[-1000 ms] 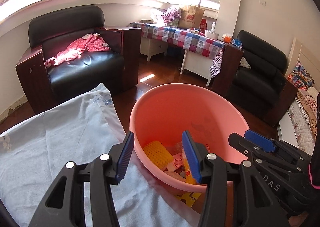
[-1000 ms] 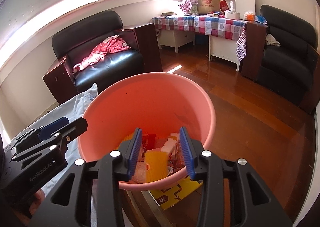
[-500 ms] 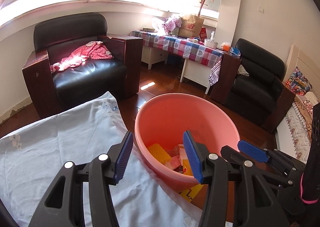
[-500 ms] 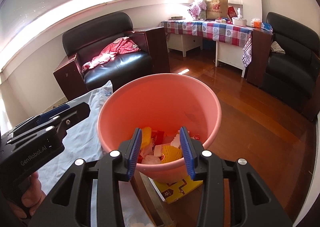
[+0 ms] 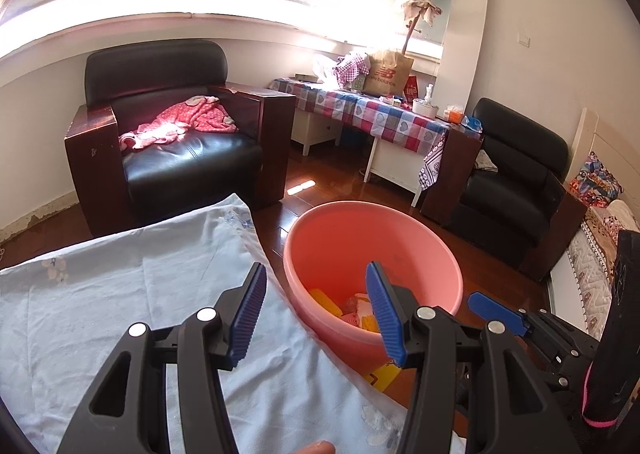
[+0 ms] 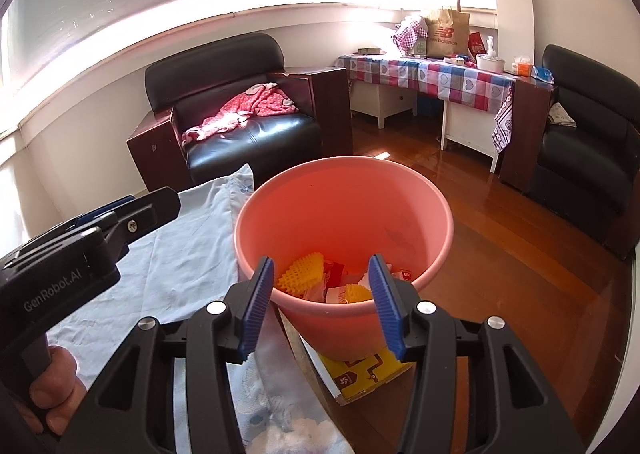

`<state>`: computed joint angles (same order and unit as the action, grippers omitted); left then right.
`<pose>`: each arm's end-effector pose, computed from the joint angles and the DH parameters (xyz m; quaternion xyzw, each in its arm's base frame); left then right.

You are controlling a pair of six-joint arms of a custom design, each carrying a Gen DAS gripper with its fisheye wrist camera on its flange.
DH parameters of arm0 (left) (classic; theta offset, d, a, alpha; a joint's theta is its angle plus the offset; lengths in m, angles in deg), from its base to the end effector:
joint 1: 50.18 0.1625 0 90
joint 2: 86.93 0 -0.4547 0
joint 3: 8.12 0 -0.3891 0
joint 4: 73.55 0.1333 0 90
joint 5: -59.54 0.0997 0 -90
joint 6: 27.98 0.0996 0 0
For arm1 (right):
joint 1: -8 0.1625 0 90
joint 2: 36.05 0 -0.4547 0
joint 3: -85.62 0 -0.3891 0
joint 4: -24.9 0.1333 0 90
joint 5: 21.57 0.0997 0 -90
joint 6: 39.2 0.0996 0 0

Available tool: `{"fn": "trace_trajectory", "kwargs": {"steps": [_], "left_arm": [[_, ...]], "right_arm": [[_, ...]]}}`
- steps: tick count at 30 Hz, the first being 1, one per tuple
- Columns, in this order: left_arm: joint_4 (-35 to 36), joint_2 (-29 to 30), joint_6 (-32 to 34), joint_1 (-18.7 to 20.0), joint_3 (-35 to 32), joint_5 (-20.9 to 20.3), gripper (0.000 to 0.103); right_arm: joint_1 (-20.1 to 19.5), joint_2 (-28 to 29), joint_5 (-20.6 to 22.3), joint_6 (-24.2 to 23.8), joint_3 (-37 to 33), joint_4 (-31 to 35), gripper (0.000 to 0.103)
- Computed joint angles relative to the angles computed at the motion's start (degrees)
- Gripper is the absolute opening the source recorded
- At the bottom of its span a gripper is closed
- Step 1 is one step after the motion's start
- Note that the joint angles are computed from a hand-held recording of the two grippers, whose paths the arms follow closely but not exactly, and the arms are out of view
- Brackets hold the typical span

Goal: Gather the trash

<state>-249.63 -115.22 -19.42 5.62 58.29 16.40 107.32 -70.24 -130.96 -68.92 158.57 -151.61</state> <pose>-0.2927 -0.7972 0.1662 0.1551 0.8396 -0.4442 0.2715 0.2311 -0.7891 0.1850 0.2369 -0.8723 0.3654 0.2222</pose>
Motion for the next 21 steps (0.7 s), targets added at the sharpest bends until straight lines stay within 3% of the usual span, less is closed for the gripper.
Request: {"fn": "trace_trajectory", "kwargs": {"steps": [21], "left_arm": [[-4.8, -4.5, -1.9, -0.9, 8.3, 2.3, 0.051]], "right_arm": [[1.9, -0.8, 0.3, -2.6, 4.1, -2.9, 0.050]]}}
